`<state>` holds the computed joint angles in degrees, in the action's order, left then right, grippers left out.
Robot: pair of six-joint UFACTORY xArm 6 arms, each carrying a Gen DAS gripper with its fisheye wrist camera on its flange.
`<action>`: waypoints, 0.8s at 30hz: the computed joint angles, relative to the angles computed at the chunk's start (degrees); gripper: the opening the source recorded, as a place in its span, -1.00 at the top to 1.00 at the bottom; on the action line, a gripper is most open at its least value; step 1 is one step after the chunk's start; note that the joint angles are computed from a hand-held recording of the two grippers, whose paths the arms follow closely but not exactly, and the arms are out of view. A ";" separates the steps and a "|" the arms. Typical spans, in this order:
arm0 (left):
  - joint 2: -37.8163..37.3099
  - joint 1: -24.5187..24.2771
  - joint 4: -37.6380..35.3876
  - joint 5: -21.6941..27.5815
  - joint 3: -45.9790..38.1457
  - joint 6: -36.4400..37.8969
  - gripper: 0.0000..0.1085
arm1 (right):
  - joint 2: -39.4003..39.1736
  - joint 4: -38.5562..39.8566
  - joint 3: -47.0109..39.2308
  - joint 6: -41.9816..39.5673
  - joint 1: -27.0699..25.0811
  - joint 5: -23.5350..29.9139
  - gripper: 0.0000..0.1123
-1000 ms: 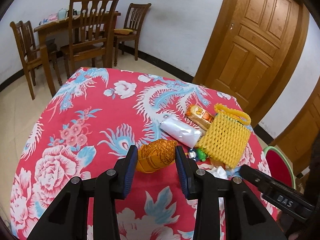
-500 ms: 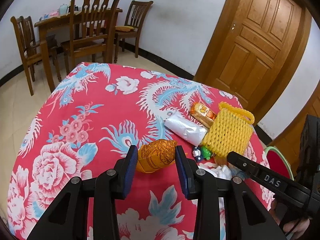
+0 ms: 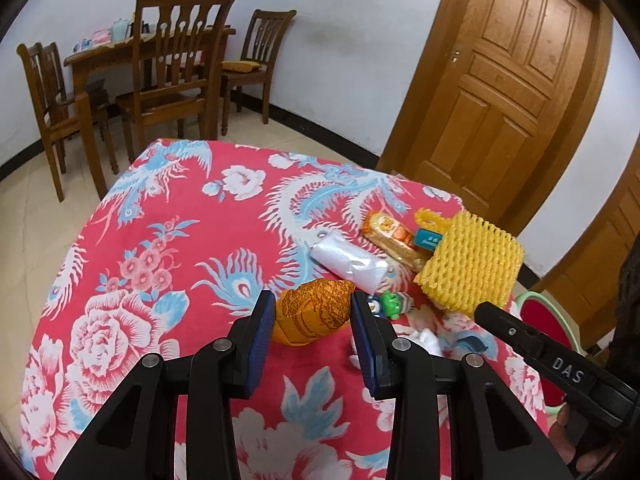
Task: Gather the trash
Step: 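Carry the yellow foam net to the bucket and release it with the right gripper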
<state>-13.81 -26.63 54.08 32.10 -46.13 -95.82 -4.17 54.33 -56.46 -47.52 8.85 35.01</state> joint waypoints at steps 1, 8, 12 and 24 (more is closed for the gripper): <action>0.01 -0.26 0.15 0.07 -0.23 0.07 0.29 | -0.85 0.48 0.50 -0.52 -0.40 0.17 0.76; 0.06 -2.70 0.76 1.04 -2.14 0.61 0.28 | -5.89 2.52 3.35 -2.64 -4.25 2.36 0.76; 0.86 -4.17 0.90 1.38 -3.82 1.35 0.28 | -8.58 3.70 5.12 -3.64 -6.87 3.07 0.76; 6.55 -9.25 1.42 2.37 -11.71 4.41 0.28 | -12.22 4.01 7.30 -4.84 -16.37 3.70 0.76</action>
